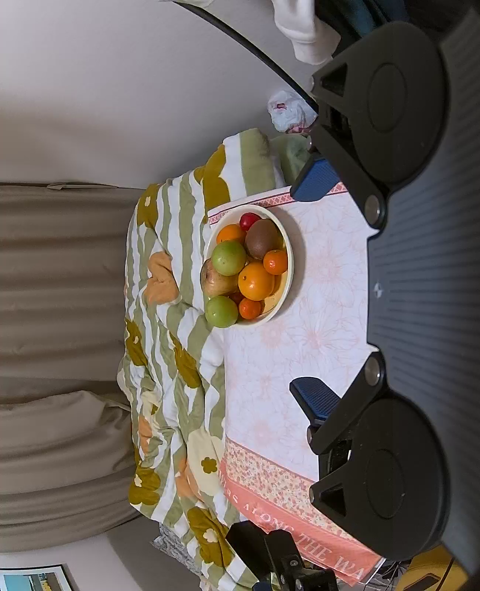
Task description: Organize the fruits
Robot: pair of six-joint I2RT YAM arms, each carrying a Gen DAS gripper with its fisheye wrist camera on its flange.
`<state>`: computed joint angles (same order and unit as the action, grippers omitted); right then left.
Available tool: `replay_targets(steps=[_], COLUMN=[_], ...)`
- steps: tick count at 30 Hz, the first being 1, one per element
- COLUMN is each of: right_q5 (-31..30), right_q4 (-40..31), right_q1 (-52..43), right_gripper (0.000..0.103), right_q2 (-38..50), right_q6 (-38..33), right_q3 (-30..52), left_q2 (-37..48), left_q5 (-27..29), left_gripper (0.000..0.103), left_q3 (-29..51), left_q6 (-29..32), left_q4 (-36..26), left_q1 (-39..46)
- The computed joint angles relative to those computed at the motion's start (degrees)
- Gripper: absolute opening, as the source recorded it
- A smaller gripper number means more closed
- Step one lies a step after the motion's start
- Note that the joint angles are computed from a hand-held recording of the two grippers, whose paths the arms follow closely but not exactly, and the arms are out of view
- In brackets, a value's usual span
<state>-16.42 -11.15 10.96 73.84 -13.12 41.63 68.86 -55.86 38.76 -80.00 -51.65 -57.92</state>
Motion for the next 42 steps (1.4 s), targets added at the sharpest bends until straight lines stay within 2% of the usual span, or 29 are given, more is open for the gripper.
replay_targets(steps=[16, 42], right_q5=[-0.2, 1.5], right_q4=[0.1, 2.1], right_q1=[-0.3, 1.0], right_gripper=[0.103, 0.103], right_q2=[0.6, 3.1], right_q6=[-0.1, 1.1], right_q3=[0.4, 0.0], left_q2=[-1.1, -5.4], left_q5=[0.3, 1.7], left_gripper=[0.103, 0.103], left_q3=[-0.8, -4.9], left_q6=[0.8, 9.6], left_q4=[0.3, 7.2], left_q1=[0.5, 5.4])
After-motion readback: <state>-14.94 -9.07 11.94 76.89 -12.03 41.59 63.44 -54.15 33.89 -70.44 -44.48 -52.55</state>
